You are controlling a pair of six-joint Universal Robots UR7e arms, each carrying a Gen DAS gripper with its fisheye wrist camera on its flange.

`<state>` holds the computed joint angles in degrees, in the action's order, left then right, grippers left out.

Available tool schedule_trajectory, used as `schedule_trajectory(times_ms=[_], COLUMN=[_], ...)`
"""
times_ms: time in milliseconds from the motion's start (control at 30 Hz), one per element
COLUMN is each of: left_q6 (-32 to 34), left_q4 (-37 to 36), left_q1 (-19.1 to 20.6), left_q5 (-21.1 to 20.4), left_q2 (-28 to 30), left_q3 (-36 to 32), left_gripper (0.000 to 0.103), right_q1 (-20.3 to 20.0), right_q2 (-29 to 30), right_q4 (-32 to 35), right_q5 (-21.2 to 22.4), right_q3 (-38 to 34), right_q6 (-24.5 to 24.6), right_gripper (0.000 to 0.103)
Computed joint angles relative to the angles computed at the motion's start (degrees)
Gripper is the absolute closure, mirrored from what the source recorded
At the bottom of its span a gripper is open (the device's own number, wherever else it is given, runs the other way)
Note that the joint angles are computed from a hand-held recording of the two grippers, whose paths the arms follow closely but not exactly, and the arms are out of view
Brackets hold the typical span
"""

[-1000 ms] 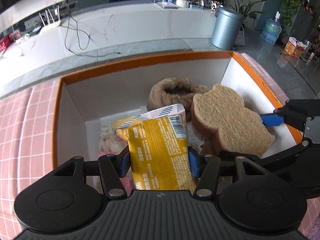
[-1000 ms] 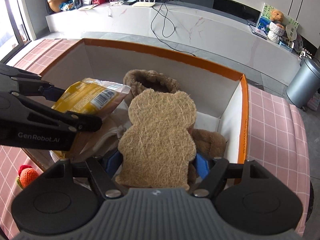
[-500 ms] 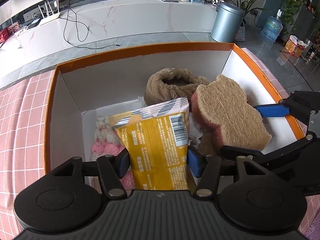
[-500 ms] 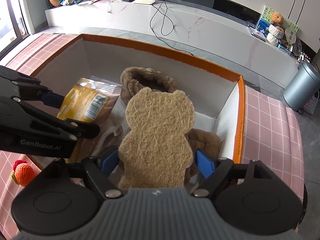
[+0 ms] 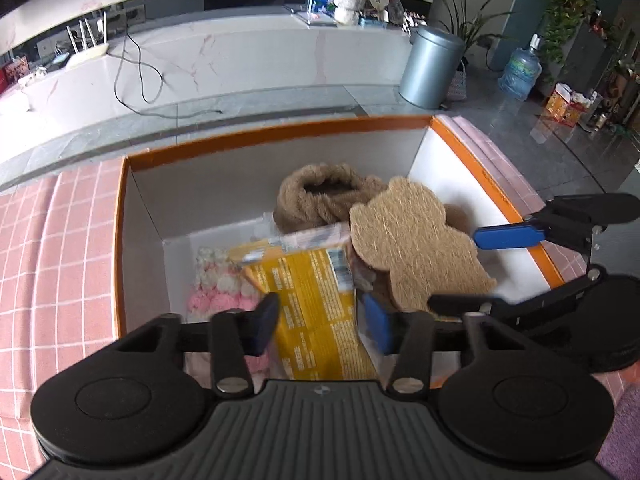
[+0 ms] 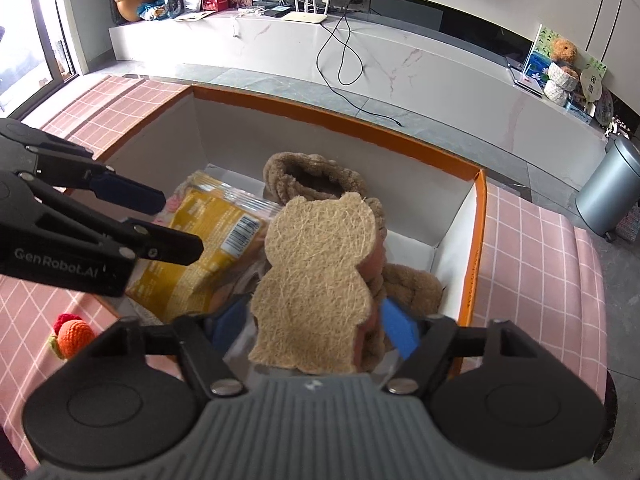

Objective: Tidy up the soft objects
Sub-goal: 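Carry the sponge and snack packet into the orange box with both grippers, then open both grippers to release the items and withdraw from the box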

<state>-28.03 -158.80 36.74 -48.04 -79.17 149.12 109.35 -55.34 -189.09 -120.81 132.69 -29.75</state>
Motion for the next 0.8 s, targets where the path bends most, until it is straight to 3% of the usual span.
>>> schedule_trajectory(times_ms=[33, 133, 300, 500, 800], left_q6=[0.0, 0.2, 0.4, -0.2, -6.1], left_q4=[0.2, 0.8, -0.3, -0.9, 1.7], left_q1=[0.1, 0.9, 2.3, 2.3, -7.8], left_q5=[0.0, 0.0, 0.4, 0.1, 2.5], left_q2=[0.2, 1.7, 4.3, 3.3, -4.1], left_q3=[0.0, -0.4, -0.9, -0.1, 4.9], left_gripper=[0.059, 0.07, 0.073, 0.073, 0.073], right_q1=[-0.1, -0.6, -1.7, -0.7, 3.0], right_q2=[0.0, 0.5, 0.9, 1.3, -2.9], right_q4=[0.1, 0.9, 1.7, 0.6, -5.0], right_q5=[-0.3, -1.0, -0.3, -1.1, -0.1], right_q3=[0.0, -0.4, -0.7, -0.4, 3.9], right_q6=[0.1, 0.4, 2.0, 2.0, 2.0], right_gripper=[0.05, 0.062, 0.063, 0.063, 0.059])
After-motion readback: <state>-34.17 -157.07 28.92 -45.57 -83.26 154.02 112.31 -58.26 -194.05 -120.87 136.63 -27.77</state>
